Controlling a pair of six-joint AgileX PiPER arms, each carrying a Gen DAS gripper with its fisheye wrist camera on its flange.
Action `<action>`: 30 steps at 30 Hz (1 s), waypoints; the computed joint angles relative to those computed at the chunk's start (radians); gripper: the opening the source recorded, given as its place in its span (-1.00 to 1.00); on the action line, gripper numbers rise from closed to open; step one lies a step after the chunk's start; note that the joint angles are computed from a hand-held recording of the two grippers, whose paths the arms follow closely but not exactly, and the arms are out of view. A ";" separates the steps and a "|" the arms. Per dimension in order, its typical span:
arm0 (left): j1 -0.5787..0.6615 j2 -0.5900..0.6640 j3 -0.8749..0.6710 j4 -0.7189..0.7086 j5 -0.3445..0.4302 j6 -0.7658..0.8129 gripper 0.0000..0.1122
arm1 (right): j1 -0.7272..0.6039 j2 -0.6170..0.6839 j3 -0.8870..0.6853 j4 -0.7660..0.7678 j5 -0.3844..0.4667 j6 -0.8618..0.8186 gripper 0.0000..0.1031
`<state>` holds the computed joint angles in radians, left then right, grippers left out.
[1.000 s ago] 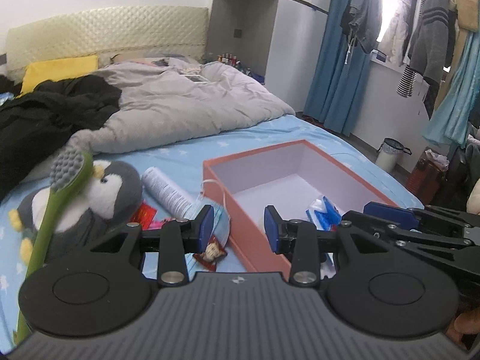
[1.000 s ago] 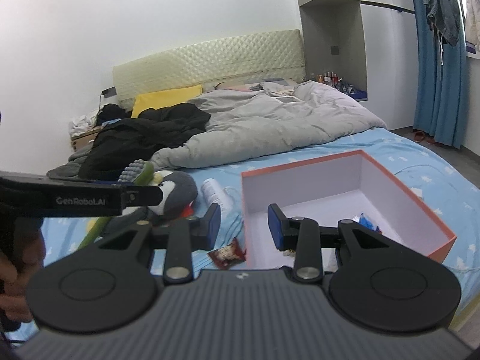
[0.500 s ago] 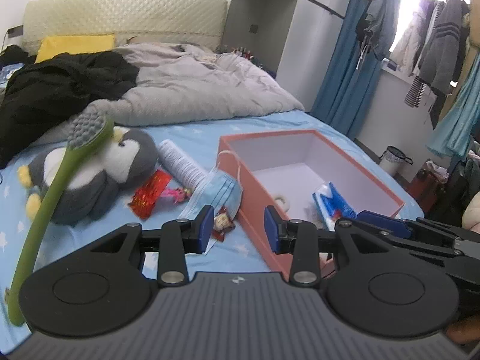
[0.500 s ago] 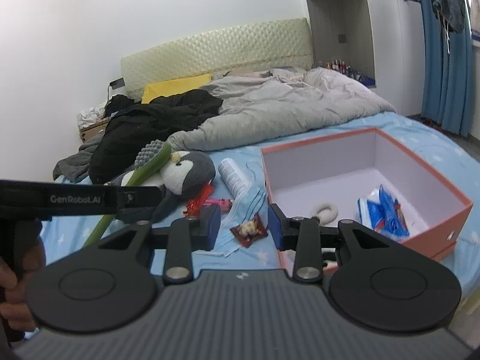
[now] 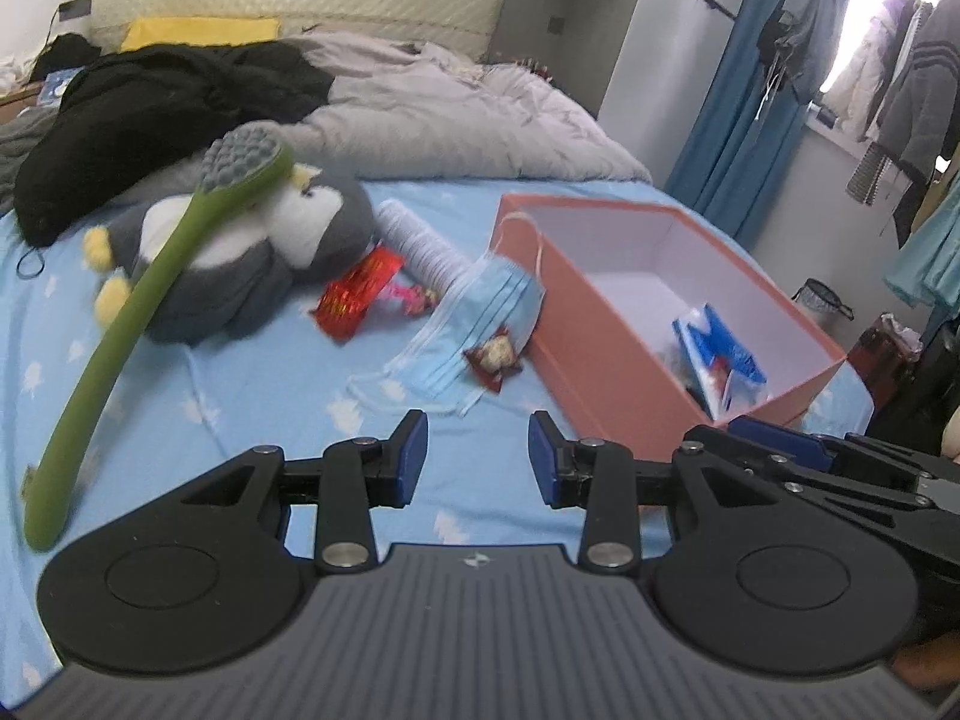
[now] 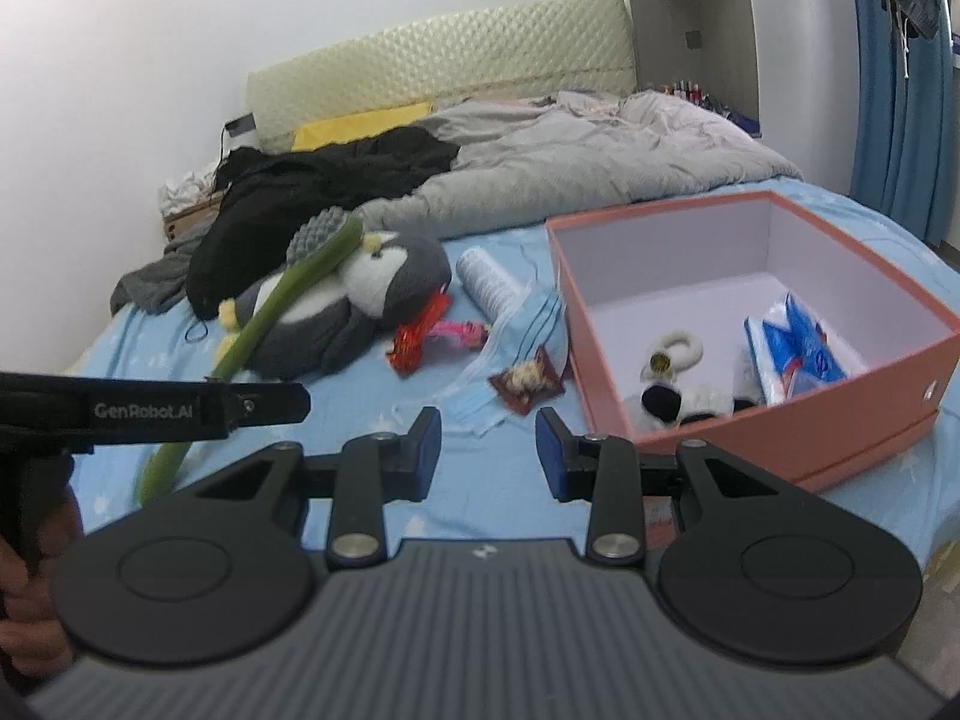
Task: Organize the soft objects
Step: 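Withdraw both tools from the box toward the mask and candy items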
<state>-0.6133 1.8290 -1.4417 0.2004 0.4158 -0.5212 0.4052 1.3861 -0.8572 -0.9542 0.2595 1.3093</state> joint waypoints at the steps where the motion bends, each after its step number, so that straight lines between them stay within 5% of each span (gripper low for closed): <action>1: 0.003 -0.002 0.013 0.002 -0.004 -0.004 -0.24 | 0.008 -0.001 0.008 -0.011 0.002 0.017 -0.27; 12: 0.045 0.039 0.048 0.002 -0.007 -0.005 -0.10 | 0.035 0.075 0.018 -0.082 -0.027 0.112 -0.27; 25: 0.127 0.288 -0.218 -0.046 0.078 0.124 -0.10 | -0.023 0.280 -0.090 -0.429 -0.105 0.450 -0.27; 30: 0.162 0.417 -0.387 -0.015 0.108 0.105 -0.08 | -0.008 0.375 -0.169 -0.691 -0.105 0.677 -0.27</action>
